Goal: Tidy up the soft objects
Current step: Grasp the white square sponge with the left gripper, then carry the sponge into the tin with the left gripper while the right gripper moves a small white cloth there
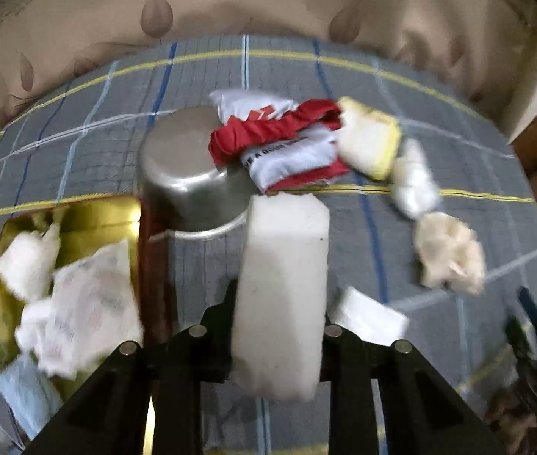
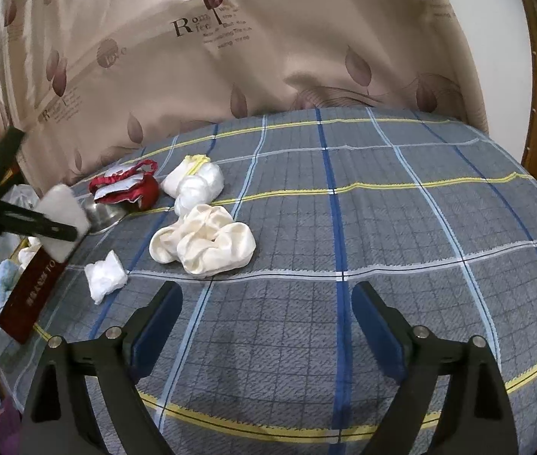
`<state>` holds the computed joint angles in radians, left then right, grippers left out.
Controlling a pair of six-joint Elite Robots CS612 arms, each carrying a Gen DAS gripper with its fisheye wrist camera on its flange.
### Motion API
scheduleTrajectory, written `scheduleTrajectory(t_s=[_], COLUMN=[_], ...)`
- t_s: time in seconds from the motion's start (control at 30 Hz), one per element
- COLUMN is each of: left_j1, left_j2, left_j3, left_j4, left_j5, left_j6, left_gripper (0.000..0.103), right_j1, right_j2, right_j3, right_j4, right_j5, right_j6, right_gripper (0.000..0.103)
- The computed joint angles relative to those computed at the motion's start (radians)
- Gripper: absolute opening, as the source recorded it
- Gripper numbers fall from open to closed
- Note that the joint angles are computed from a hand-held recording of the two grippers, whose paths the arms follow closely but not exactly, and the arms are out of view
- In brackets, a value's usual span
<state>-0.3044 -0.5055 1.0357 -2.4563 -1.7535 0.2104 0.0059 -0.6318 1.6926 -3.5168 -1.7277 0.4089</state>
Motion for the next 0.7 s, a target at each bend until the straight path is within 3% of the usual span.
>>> scheduleTrajectory(t_s=[0.1,0.27,0.37,0.4,0.47,0.6,0.7], left_j1=[0.021,0.053,0.076,0.085,0.107,0.136,0.152], left_j2=[-0.067,-0.136,-0.159,-0.164,-0.174,-0.181,-0.177], left_j3=[0.115,0.234,0.264,0.271,0.282,0.292,0.285], left_j4=[-0.083,-0.174,-0.190,-0.194,-0.208,-0.242,-0.244], left_j5=[-0.083,-0.147,-0.156,-0.154,-0.145,-0.094,-0.084], left_j6=[-0.008,-0.014,-0.056,-0.065,-0.085,-0.098,-0.104], left_gripper=[0.025,0.026,0.027,0.027,0.027,0.028,0.028], right_j1=[0.007,0.027,0.043,0.043,0.046,0.054,0.058], right_j2=[-0.003,-0.002,0.022,0.031,0.052,0.087,0.104], right_j3=[-0.010,-0.086,-0.182,-0.210,-0.270,-0.362,-0.408], right_j4=[0.015,0.118,0.270,0.315,0.413,0.563,0.656], right_j5=[0.057,0.313,0.347,0.363,0.372,0.341,0.309], right_j6=[-0.100,-0.286,-0.390,-0.406,-0.438,-0.485,-0.487], right_gripper=[0.089,0.085,0.083,0.076,0.074,0.071,0.056])
